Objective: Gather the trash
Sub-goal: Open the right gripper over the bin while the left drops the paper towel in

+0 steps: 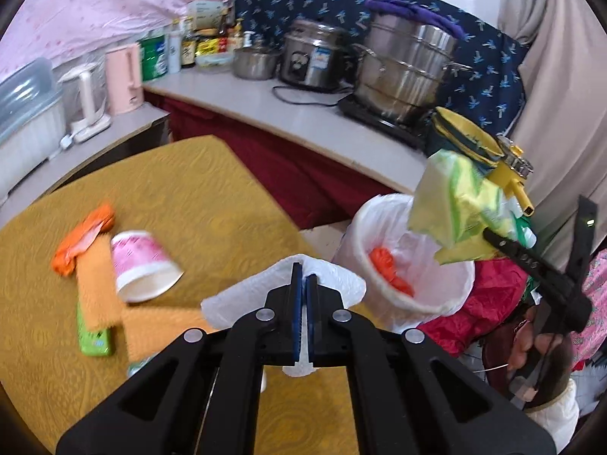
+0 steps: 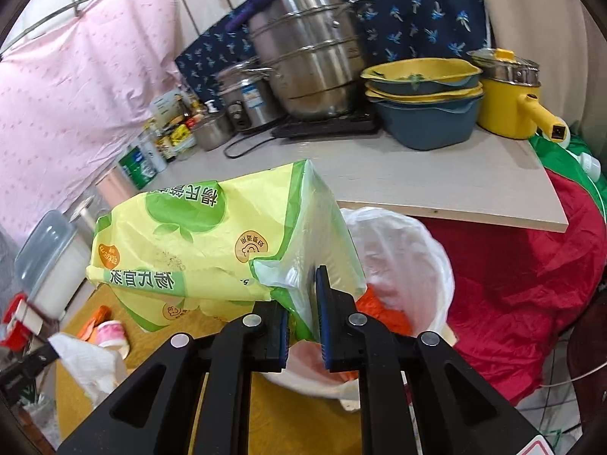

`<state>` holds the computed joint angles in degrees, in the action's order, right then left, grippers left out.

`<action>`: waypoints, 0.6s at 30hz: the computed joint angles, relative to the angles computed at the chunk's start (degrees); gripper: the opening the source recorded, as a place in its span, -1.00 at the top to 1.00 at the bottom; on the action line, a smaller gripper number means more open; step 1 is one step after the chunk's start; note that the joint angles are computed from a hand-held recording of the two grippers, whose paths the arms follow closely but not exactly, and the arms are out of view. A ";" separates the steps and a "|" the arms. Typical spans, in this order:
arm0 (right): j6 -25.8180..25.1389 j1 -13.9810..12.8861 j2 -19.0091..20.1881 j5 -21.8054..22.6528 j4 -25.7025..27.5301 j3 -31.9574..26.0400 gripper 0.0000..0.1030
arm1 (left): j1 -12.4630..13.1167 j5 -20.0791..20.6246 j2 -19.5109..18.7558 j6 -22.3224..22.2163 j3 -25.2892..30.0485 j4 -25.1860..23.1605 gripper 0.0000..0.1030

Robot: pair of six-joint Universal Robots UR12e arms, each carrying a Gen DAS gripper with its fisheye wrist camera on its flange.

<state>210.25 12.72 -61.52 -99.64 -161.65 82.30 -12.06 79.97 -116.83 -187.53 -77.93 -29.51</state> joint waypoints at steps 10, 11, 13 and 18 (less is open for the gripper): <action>3.41 -3.18 3.23 0.79 7.59 -1.98 0.71 | -3.08 -5.62 -9.24 -0.18 14.12 -3.59 0.98; 3.61 -3.42 3.55 1.10 8.29 -2.02 0.70 | -3.39 -6.69 -10.73 -0.51 16.19 -4.42 0.97; 3.66 -3.62 3.96 1.28 9.20 -2.10 0.67 | -3.94 -8.09 -12.91 -0.71 19.22 -5.82 0.97; 3.31 -3.55 4.30 0.57 10.49 -1.23 0.54 | -5.30 -10.02 -17.91 -1.68 26.39 -10.64 0.97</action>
